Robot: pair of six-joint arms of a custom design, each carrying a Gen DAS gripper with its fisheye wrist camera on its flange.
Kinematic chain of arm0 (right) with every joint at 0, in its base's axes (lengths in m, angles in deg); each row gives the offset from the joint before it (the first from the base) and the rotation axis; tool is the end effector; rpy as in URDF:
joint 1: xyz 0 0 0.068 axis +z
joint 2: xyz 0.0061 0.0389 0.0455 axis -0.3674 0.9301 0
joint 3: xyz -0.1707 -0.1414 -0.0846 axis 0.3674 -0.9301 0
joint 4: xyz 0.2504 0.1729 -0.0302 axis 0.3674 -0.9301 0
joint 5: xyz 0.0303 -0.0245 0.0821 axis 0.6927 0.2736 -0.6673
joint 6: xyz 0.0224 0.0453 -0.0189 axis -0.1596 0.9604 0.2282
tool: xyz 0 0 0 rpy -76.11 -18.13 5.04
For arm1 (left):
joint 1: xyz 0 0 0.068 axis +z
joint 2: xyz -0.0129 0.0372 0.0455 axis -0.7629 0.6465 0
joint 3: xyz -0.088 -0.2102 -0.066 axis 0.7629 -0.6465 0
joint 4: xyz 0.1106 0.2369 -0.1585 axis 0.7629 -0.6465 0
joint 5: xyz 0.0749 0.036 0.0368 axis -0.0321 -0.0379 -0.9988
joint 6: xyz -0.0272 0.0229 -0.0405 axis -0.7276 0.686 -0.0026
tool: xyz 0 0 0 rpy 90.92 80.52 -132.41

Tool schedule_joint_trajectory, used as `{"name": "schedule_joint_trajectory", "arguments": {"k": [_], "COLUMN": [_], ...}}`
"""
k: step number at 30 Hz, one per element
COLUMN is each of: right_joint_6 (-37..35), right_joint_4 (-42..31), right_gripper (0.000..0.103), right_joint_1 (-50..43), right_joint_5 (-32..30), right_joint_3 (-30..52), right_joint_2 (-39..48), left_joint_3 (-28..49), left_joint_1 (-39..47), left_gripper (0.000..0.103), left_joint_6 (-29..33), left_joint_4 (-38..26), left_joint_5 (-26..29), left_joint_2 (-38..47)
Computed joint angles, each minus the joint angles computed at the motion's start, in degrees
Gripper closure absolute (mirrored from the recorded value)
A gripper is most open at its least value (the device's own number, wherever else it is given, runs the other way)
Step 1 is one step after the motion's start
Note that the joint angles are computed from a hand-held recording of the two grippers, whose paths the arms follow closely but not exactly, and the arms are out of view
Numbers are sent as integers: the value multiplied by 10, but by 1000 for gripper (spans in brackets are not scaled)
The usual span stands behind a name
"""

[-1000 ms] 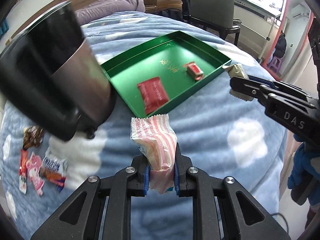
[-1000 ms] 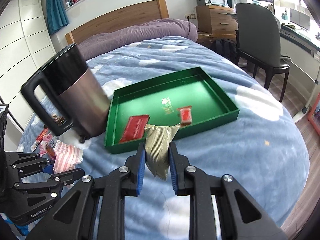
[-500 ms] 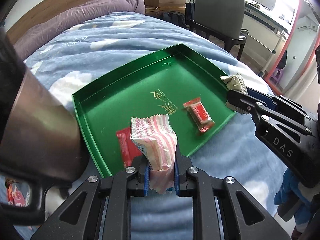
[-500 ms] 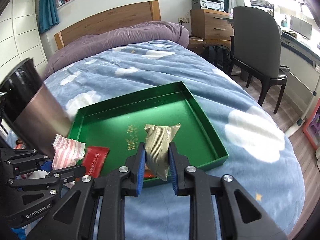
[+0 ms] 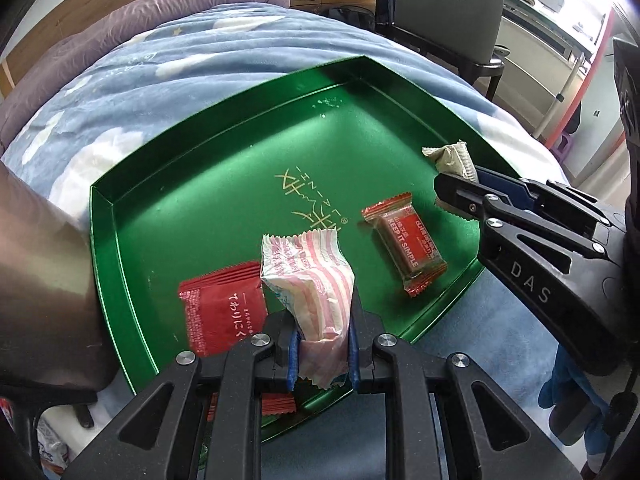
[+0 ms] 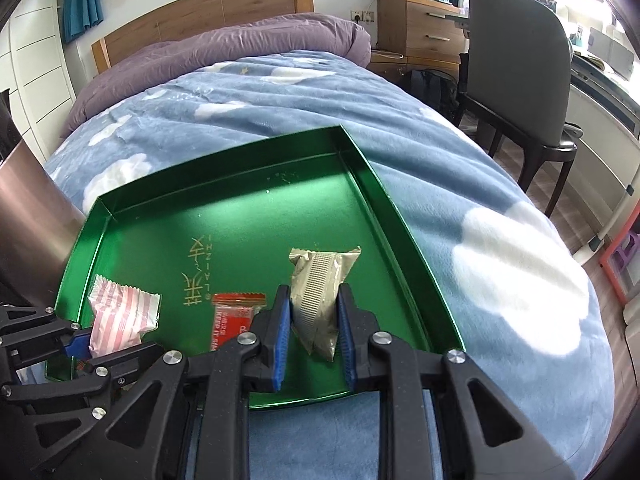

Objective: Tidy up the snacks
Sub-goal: 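Open both tools to drop the wrapper and olive-green packet into the tray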

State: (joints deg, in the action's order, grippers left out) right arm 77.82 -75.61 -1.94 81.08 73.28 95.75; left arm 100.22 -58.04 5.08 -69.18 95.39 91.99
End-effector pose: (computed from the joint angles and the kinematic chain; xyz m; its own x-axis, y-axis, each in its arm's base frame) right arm 0.2745 0.0920 0.1069 -0.7584 0.0173 -0.6516 -0.0309 0.9976 0.0624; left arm 0.2785 -0.0460 0.1142 -0.8272 0.3239 -0.4591 0.3831 0.9229 -0.0392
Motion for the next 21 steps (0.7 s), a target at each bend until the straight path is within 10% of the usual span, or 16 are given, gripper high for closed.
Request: {"name": "schedule_joint_trajectory", "arguments": {"k": [21], "right_joint_6": [-5], "right_joint_4": [1], "right_gripper": [103], "right_joint_1": [4], "right_joint_5": [15], "right_joint_3": [-6], "right_joint_2": [8], "left_joint_3": [-11], "left_joint_1": [-19], "left_gripper": [84], "left_joint_6": [-9], "left_joint_4": [16], "left_joint_5": [-40], "left_joint_2": [0]}}
